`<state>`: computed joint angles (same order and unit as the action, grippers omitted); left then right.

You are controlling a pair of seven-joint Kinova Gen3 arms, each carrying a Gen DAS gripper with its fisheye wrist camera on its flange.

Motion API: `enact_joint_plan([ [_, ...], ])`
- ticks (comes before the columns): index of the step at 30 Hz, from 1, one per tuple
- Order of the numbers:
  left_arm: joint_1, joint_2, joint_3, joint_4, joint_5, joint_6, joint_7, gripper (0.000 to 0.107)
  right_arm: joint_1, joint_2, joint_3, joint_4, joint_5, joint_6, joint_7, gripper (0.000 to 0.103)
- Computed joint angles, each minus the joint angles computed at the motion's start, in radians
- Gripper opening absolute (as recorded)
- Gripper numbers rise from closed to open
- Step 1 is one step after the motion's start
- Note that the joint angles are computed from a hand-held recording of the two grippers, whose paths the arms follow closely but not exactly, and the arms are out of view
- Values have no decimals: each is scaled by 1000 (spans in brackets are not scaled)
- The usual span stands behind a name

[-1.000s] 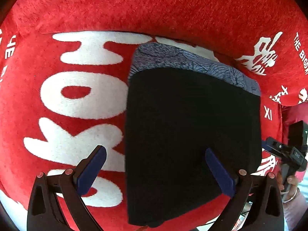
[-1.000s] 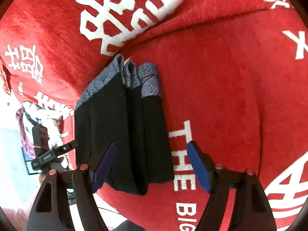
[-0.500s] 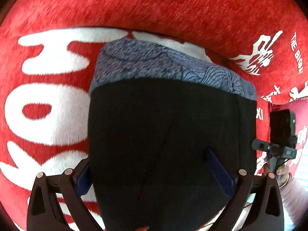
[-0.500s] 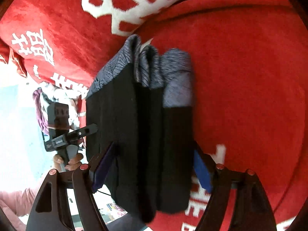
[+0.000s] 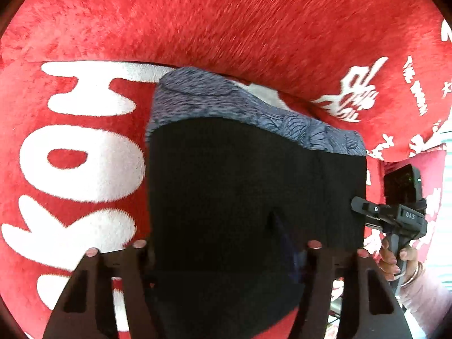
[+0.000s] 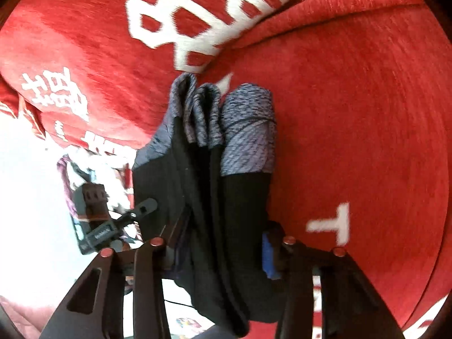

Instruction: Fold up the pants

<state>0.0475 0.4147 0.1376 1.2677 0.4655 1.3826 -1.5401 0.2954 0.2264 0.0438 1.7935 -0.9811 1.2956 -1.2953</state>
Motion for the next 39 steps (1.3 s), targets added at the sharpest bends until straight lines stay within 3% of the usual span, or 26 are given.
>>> enact_joint_plan([
  [3,-18,-22,1,-11,-1,54,-23,62,-7,-55,0,20,-15,11,-35,43],
  [8,-88,-94,-24,10,20,144,-107,62,-98,-140,-17,45,-30,-28,-135,43],
  [13,-166,-168,-76,36,-11,232,-222,62,-225,-197,-54,101,-80,-155,-225,43],
  [18,-215,-196,-126,99,-67,242,-297,62,-310,-188,-121,172,-144,-303,-260,43],
  [20,-220,-205,-134,149,-107,203,-312,63,-349,-159,-138,152,-91,-335,-311,43],
  [22,-220,-216,-151,212,-144,146,-320,86,-431,-125,-117,136,-9,-370,-365,54],
  [23,-229,-229,-154,239,-139,116,-334,91,-448,-120,-120,130,31,-387,-389,61],
  [25,-231,-245,-156,270,-150,74,-355,103,-426,-124,-158,116,96,-403,-466,62],
  [27,-236,-251,-161,285,-153,60,-363,103,-441,-125,-159,75,178,-380,-547,67],
  [31,-216,-259,-156,267,-201,74,-314,103,-616,-120,-21,-34,340,-288,-692,74],
  [33,-195,-276,-151,253,-250,87,-288,103,-666,-138,0,-67,422,-255,-773,74],
  [37,-157,-323,-145,240,-344,115,-236,103,-577,-163,-132,-118,518,-213,-894,80],
  [39,-150,-338,-146,233,-355,137,-224,103,-560,-181,-162,-121,540,-201,-944,80],
])
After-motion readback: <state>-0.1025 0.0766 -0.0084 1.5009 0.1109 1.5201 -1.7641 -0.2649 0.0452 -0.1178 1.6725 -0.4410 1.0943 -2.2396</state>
